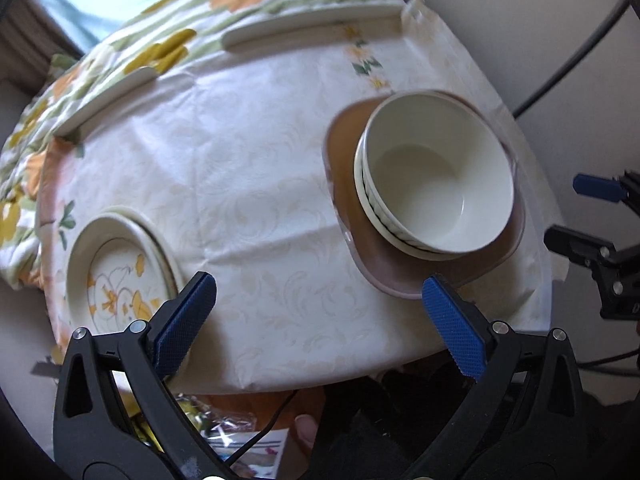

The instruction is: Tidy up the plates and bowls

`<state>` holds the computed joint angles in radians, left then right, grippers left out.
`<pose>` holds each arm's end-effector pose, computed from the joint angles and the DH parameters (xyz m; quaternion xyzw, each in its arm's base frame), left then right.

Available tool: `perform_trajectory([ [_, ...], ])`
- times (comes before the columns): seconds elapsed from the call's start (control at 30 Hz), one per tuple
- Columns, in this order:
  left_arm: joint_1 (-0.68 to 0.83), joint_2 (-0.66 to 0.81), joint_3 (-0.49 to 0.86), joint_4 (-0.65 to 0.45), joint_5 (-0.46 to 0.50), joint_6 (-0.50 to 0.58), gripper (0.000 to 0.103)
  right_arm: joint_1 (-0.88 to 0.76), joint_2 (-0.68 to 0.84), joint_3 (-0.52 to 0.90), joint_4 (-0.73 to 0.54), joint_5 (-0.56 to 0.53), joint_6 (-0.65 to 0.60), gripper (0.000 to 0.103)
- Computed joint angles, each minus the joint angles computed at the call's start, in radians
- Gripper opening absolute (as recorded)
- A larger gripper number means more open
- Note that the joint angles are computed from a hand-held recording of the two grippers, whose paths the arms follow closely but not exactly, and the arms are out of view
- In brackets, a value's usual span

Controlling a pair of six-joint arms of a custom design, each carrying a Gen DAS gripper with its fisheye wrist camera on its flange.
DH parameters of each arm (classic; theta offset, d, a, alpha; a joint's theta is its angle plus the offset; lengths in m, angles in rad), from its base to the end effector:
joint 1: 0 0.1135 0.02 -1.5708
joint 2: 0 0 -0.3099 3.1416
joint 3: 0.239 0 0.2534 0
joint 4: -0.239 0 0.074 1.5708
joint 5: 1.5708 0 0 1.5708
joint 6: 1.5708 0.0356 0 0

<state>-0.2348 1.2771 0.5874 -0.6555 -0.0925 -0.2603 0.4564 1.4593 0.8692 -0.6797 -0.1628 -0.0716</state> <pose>0.1786 -0.0393 0.1931 -0.0179 0.9924 0.0170 0.1203 0.2271 0.1179 0.2301 -0.2689 0.9481 0.1075 0.1313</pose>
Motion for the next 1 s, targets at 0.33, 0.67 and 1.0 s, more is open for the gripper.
perform_trajectory([
  [0.33,0.134,0.261,0.030,0.107,0.153,0.182,0.088,0.063,0.205,0.076,-0.021,0.016,0.009,0.050],
  [0.67,0.117,0.395,0.031,0.207,0.296,0.205,0.028,0.068,0.328,0.096,0.025,-0.062,-0.023,0.026],
  [1.0,0.064,0.370,-0.015,0.299,0.268,0.183,0.016,0.060,0.310,0.027,0.124,-0.104,-0.023,0.019],
])
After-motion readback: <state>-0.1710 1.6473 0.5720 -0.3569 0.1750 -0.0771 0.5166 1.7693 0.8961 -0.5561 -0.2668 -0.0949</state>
